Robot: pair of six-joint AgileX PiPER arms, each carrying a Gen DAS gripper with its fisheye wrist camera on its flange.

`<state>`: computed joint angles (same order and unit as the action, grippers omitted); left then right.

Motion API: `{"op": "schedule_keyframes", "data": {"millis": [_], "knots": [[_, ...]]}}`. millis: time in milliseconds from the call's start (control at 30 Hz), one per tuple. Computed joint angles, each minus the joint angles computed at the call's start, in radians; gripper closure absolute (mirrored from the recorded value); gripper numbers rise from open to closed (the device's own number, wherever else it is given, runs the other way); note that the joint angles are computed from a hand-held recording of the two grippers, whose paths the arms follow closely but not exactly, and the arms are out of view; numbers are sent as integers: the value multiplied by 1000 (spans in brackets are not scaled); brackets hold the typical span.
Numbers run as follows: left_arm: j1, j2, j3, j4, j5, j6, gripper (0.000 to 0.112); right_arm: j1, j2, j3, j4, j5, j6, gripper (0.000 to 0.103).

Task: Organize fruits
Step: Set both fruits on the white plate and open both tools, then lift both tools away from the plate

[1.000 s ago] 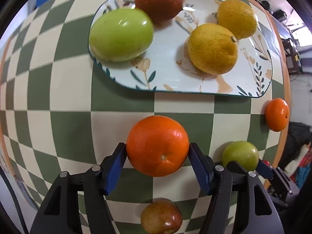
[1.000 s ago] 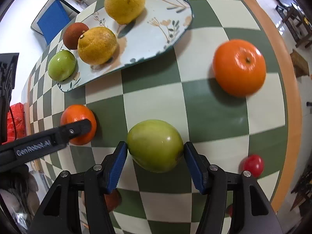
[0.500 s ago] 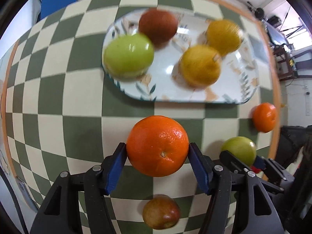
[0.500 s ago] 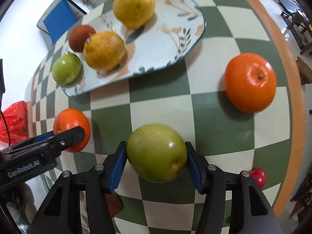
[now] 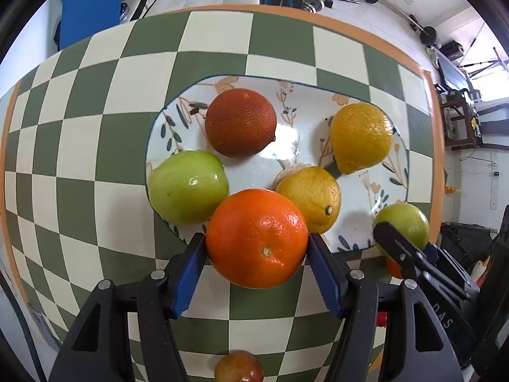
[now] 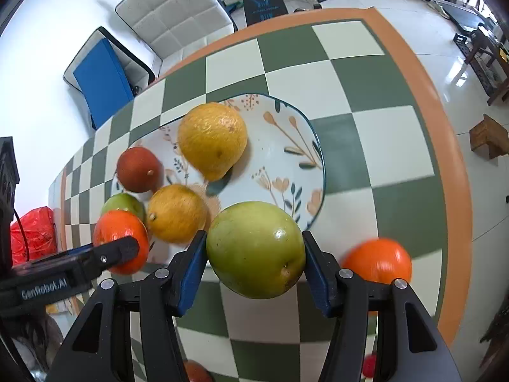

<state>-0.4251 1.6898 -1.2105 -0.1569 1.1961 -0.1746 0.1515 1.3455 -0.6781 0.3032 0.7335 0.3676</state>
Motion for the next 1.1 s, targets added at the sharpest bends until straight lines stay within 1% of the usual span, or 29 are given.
{"op": "schedule_keyframes", "data": {"millis": [67,100,167,200,267,300,333,367,400,433,500,533,600,700,767,833,967,1100], "knots": [[1,2,1,-1,-7,0,50,-56,36,-9,34,5,-76,43],[4,12,-11,0,1,-1,50,-72,61,-11,68,-6,-115,43],[9,22,-20,2,14,-6,50,-69,76,0,92,-23,-132,42],[11,24,-22,1,15,-9,50,-81,91,0,127,-23,-172,42],[21,29,-27,-5,16,-4,50,-94,100,0,157,-23,-200,42],[29,22,-28,-5,18,-2,49,-94,93,6,164,-18,-207,34],[25,22,-30,-3,7,-8,46,-99,91,6,176,-16,-220,25],[31,12,-31,-6,0,-4,42,-98,84,1,165,-7,-210,23],[33,8,-31,-5,-8,-7,29,-101,70,0,155,4,-207,23],[34,3,-32,-4,-15,-14,21,-99,59,-3,142,11,-198,23],[39,-5,-39,3,-8,-13,21,-85,41,-14,99,26,-156,21],[41,-12,-37,11,-8,-15,20,-77,30,-19,71,33,-127,15],[37,-31,-33,42,-7,-25,20,-59,-5,-27,-2,60,-62,10],[23,-64,-24,95,-13,-43,19,-1,-51,-43,-120,102,49,10],[3,-80,-13,131,-21,-66,19,52,-76,-53,-199,128,127,7],[-6,-106,5,160,-23,-83,19,93,-101,-59,-253,154,182,6],[-29,-173,49,218,-32,-131,19,155,-158,-69,-317,212,262,6],[-47,-246,76,238,-18,-151,19,227,-219,-93,-370,282,346,6]]}}
